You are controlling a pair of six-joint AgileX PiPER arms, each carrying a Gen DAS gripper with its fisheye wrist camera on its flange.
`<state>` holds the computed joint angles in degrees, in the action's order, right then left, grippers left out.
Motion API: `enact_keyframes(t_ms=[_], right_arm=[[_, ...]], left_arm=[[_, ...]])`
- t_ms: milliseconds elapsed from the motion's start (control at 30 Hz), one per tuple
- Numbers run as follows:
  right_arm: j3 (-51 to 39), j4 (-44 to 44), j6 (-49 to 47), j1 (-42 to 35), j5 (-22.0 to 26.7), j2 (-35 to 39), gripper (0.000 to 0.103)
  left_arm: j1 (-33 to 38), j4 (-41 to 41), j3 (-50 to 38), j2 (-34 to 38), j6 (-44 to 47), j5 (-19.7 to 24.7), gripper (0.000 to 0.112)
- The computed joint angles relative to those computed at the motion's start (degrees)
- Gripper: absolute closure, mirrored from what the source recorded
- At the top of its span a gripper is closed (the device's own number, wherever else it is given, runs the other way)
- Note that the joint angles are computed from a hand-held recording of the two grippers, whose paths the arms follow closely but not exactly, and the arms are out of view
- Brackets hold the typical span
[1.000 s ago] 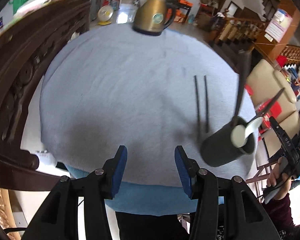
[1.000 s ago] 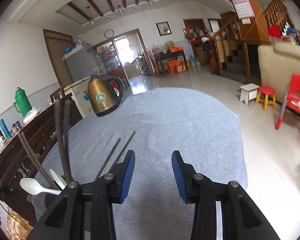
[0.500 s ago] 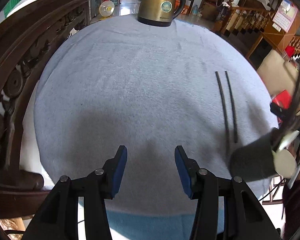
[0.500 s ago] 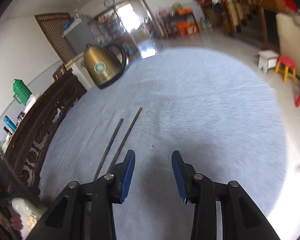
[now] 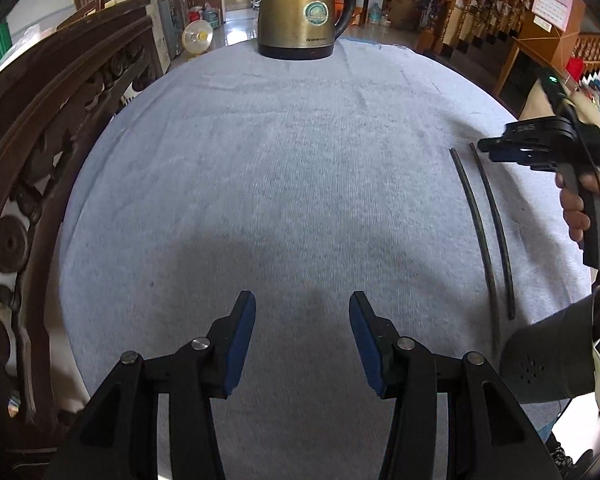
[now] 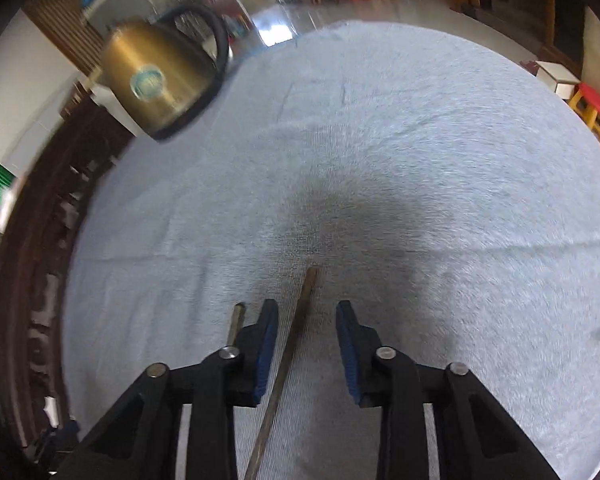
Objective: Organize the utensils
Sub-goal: 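Close the right tool on a dark chopstick while the left tool grasps the other chopstick, then lift both held chopsticks upright off the cloth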
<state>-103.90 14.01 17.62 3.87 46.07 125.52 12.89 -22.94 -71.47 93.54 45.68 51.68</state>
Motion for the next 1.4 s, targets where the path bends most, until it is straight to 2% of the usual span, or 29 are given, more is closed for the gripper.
enact_keyframes(t_ms=[67,100,167,267,400,500,600,700,900,1033,1100,1167,1200,1233,1333,1400], right_arm=[[-6.58,-4.65,4.41,1.47,5.24,3.58,0.079],[-8.78,-7.55,6.38,2.43,6.44,4.55,0.08],[-13.14,-11.04,8.01,3.81,9.6,6.75,0.09],[-16.71,-15.93,8.81,5.77,12.72,8.46,0.094],[-7.94,-13.56,7.71,4.26,6.0,4.11,0.096],[-1.57,-14.87,7.46,3.54,0.95,1.07,0.096],[2.04,-14.06,4.98,2.61,-2.12,-0.53,0.096],[3.14,-12.5,1.74,1.6,-2.15,-1.51,0.096],[-0.19,-7.91,-3.99,-0.18,-0.54,0.85,0.096],[1.2,-2.57,-8.22,-1.96,-1.41,0.39,0.096],[1.68,-0.35,-9.95,-2.71,-1.7,0.26,0.095],[1.8,0.84,-10.92,-3.07,-1.8,0.3,0.095],[2.07,1.01,-11.22,-3.11,-1.96,0.17,0.095],[2.17,0.94,-11.28,-3.07,-2.05,0.09,0.095],[3.77,1.58,-12.05,-2.99,-3.56,-0.75,0.096],[6.13,4.06,-13.89,-3.35,-5.4,-1.86,0.097]], left_arm=[[-0.62,0.25,-1.28,1.12,-0.14,0.16,0.071],[-0.87,0.31,-1.75,1.56,-0.17,0.22,0.074],[-1.72,-0.24,-3.18,2.98,-0.02,0.18,0.079],[-3.18,-2.03,-6.63,5.73,-0.29,1.87,0.081],[-6.04,-6.28,-13.74,10.72,-0.13,6.43,0.081],[-10.23,-9.04,-20.63,15.39,-0.66,10.33,0.081],[-14.55,-8.93,-25.78,18.88,-3.14,11.38,0.081],[-18.78,-7.99,-33.32,24.2,-6.6,13.68,0.08],[-25.93,-2.45,-43.27,31.94,-11.59,16.18,0.08],[-28.38,0.42,-47.17,35.23,-14.57,17.09,0.08],[-28.67,-0.22,-46.35,35.22,-13.41,15.83,0.08],[-29.15,0.66,-45.41,34.87,-13.37,14.16,0.088],[-29.46,1.46,-45.09,34.73,-13.71,13.25,0.1],[-29.53,2.43,-45.37,34.93,-14.45,13.12,0.104],[-28.35,1.43,-47.05,35.87,-15.21,15.03,0.106],[-28.27,2.9,-45.2,34.76,-15.72,13.18,0.107]])
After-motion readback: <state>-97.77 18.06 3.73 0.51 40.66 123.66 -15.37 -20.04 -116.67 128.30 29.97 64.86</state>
